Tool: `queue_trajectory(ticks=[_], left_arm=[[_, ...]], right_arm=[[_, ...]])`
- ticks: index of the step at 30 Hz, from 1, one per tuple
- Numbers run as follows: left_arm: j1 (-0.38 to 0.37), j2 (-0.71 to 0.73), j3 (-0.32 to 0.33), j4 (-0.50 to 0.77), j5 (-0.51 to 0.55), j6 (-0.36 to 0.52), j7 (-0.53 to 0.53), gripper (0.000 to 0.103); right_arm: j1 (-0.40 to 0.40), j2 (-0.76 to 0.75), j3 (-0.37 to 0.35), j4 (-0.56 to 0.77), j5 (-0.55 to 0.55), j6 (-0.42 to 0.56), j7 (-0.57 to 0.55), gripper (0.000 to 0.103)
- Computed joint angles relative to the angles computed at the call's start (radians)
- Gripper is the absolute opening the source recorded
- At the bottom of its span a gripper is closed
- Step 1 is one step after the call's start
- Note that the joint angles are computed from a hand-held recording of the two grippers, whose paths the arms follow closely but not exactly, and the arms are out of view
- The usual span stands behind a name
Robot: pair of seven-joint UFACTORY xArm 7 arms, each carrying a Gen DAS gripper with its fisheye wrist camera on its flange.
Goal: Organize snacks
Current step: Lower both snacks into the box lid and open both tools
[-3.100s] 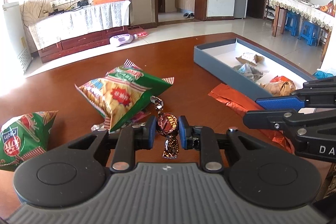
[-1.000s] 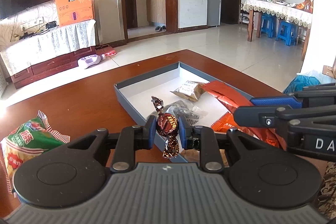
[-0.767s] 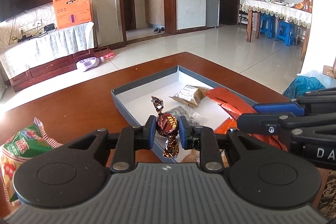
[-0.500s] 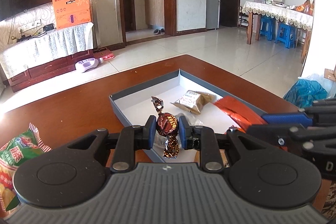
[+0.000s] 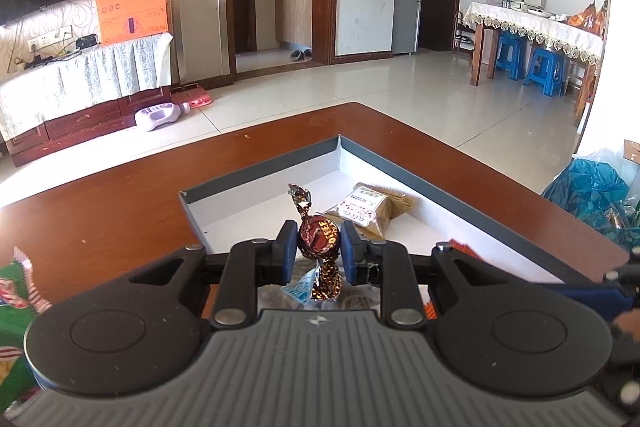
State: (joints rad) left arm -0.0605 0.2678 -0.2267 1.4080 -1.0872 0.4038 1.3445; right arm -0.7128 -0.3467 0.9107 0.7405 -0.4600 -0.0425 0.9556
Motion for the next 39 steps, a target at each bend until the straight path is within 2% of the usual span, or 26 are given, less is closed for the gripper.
queue_trajectory(ticks=[6,8,12,14,16,19,24,26,32,37,39], left_arm=[[-0.018,0.035,-0.022,0.019,0.036,-0.017,-0.020,0.029],[-0.022,0.039,-0.031,0.017,0.043,-0.028,-0.012,0.041],[-0.020,0.034,-0.048,0.000,0.026,-0.047,0.025,0.051],[-0.017,0.025,-0.053,-0.013,0.008,-0.058,0.049,0.062],[-0.014,0.012,-0.056,-0.030,-0.020,-0.069,0.079,0.067],[-0.010,-0.015,-0.045,-0.056,-0.052,-0.052,0.117,0.068],[-0.014,-0.080,-0.002,-0.115,-0.116,-0.027,0.170,0.069],[-0.020,-0.113,0.018,-0.148,-0.140,-0.024,0.192,0.074],[-0.042,-0.212,0.086,-0.242,-0.188,0.003,0.270,0.076],[-0.065,-0.317,0.140,-0.346,-0.203,0.042,0.317,0.076],[-0.077,-0.371,0.162,-0.398,-0.203,0.060,0.322,0.076]], right_arm=[[-0.010,0.013,0.000,-0.003,-0.011,0.000,-0.002,0.024],[-0.007,0.012,-0.006,-0.008,-0.009,-0.004,-0.002,0.024],[-0.021,0.006,0.007,-0.012,-0.002,-0.021,-0.009,0.024],[-0.034,0.006,0.025,-0.010,0.003,-0.011,-0.021,0.024],[-0.038,0.009,0.031,-0.009,0.005,-0.005,-0.026,0.024],[-0.041,0.006,0.034,-0.009,-0.002,0.011,-0.029,0.024],[-0.043,0.008,0.036,-0.002,-0.034,0.036,0.003,0.025],[-0.069,-0.012,0.061,0.000,-0.056,0.041,0.030,0.025],[-0.079,-0.065,0.073,-0.020,-0.060,0.051,0.085,0.025],[-0.063,-0.158,0.056,-0.076,-0.005,0.017,0.136,0.026],[-0.049,-0.195,0.048,-0.098,0.030,0.002,0.145,0.033]])
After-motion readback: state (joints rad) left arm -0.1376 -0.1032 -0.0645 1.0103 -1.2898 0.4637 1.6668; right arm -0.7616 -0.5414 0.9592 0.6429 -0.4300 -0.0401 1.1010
